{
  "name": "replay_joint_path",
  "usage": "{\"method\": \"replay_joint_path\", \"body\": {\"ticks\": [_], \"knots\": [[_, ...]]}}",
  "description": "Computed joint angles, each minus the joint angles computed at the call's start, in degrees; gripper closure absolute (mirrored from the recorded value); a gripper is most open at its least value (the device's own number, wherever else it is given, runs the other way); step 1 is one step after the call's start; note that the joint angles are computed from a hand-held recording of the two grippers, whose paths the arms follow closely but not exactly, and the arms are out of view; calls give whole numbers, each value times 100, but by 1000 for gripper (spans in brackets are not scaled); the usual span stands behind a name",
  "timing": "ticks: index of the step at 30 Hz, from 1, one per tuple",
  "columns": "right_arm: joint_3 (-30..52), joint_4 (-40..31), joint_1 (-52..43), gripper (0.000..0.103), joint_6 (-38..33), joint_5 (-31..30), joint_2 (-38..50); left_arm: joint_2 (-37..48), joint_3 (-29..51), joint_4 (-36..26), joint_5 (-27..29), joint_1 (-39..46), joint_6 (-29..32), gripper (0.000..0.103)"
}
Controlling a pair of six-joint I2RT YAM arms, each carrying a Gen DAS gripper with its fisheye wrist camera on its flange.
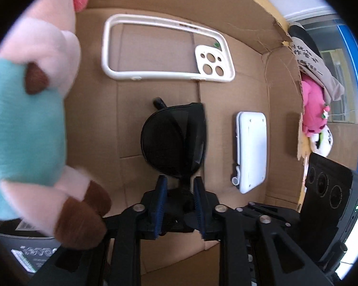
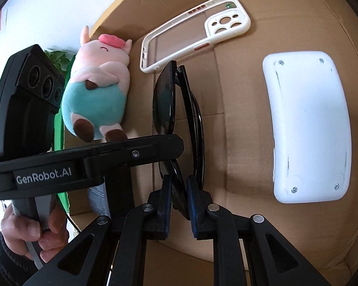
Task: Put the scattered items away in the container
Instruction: 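Lift the sunglasses with both grippers and carry them over the box, then open both grippers to drop the sunglasses into the box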
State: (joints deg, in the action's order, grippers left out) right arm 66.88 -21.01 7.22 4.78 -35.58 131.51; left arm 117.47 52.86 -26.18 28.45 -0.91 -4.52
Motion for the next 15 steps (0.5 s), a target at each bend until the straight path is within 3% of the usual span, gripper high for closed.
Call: {"method": "replay_joint_path", "body": {"ticks": [1, 3, 4, 5, 7, 10, 14, 15], "knots": [[-8, -11, -17, 82, -14, -5, -25, -133, -75, 42, -20, 17, -13, 53], [-120, 2, -51, 61, -89, 41, -211, -709, -416, 235, -205, 26, -65, 39], [-216, 12, -68, 44, -144, 114, -370, -1107, -631, 293, -329, 37, -66, 39], [-354, 36, -102, 34, -213, 173, -582, -1341, -757, 328, -382, 45, -74, 39], [-726, 96, -201, 26, -370, 320, -1106, -2147, -1182, 337, -456, 149, -73, 36], [-1526, 343, -294, 14, -772, 1009, -2182, -3589, -1979, 295, -660, 369, -108, 28], [-3074, 1243, -535, 0, -1290, 2019, -4042, -5439, -3085, 312, -1167, 726, -4, 26], [-3511, 1842, -492, 0, -1257, 2357, -4244, -6001, -3449, 426, -1323, 782, 23, 26]]}}
